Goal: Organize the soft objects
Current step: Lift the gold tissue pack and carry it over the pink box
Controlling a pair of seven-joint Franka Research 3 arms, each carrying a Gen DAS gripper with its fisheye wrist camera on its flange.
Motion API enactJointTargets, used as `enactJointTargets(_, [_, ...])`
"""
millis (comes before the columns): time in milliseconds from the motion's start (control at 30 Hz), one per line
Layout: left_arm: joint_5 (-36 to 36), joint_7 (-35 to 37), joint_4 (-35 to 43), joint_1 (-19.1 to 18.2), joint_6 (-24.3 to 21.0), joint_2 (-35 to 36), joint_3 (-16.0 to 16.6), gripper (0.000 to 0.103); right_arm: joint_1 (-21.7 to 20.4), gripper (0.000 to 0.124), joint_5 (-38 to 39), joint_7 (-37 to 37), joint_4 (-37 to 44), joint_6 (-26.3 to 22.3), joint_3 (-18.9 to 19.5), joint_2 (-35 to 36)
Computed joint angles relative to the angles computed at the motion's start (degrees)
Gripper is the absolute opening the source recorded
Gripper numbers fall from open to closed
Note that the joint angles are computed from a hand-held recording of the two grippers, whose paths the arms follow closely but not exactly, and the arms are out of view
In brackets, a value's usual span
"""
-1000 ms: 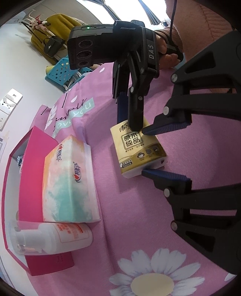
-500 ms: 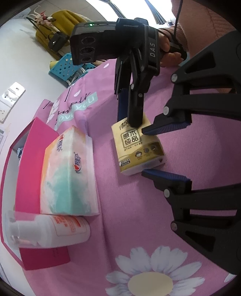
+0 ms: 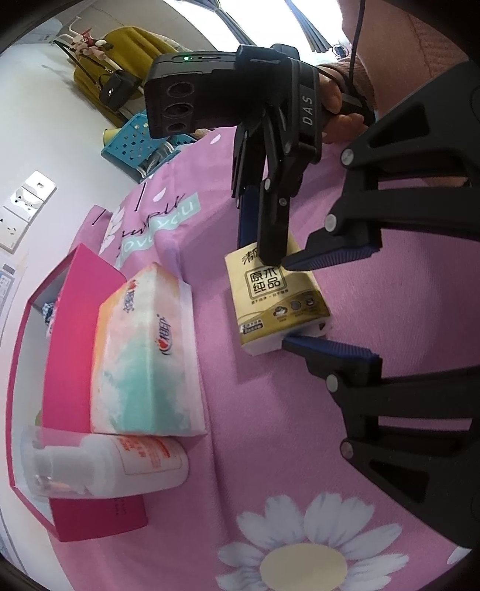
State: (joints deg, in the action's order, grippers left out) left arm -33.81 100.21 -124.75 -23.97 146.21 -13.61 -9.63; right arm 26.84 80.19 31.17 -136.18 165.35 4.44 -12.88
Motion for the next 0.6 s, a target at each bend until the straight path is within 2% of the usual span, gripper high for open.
enactJointTargets(600, [-0.7,0.9,0.2,-0.4,2.1,-0.6,0.3,0.039,0.3,0.035,3.3,-3.2,-0.1,1.4,-0.1,-1.8])
